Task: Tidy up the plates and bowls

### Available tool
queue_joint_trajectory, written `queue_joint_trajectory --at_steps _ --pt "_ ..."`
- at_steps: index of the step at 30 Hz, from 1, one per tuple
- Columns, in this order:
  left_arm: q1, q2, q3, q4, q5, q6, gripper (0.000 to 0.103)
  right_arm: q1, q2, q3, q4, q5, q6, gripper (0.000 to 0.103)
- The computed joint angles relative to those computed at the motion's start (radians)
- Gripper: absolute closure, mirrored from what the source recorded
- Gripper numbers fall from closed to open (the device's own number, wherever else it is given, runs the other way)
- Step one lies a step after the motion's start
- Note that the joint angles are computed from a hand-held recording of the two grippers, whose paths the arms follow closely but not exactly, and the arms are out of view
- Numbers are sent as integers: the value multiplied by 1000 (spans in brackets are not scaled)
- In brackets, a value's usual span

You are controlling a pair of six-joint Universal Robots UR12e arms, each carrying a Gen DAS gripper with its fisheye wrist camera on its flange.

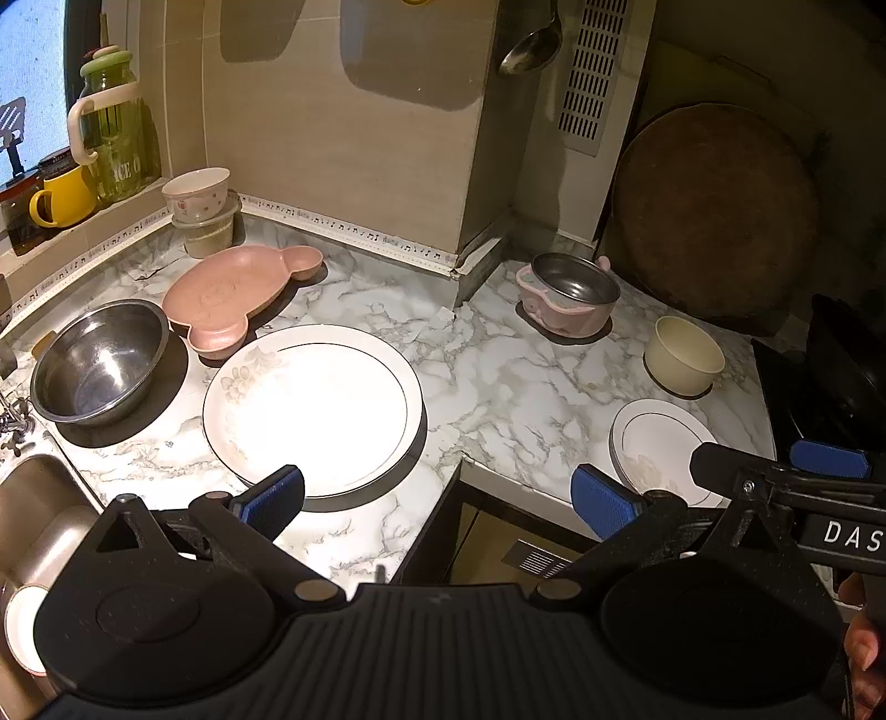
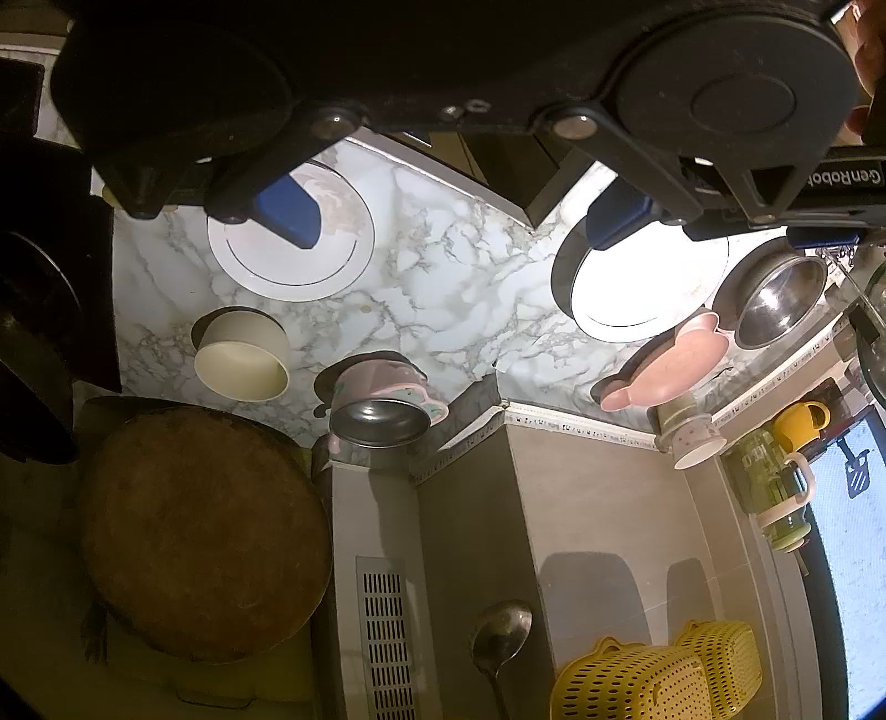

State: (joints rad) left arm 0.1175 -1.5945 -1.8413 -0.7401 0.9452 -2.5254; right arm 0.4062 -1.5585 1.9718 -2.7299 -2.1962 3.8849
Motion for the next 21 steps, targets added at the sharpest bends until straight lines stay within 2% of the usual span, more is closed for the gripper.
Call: queue_joint_trajectory --at_steps 21 --pt "-3 -15 3 66 -6 -20 0 -4 12 -19 6 4 5 0"
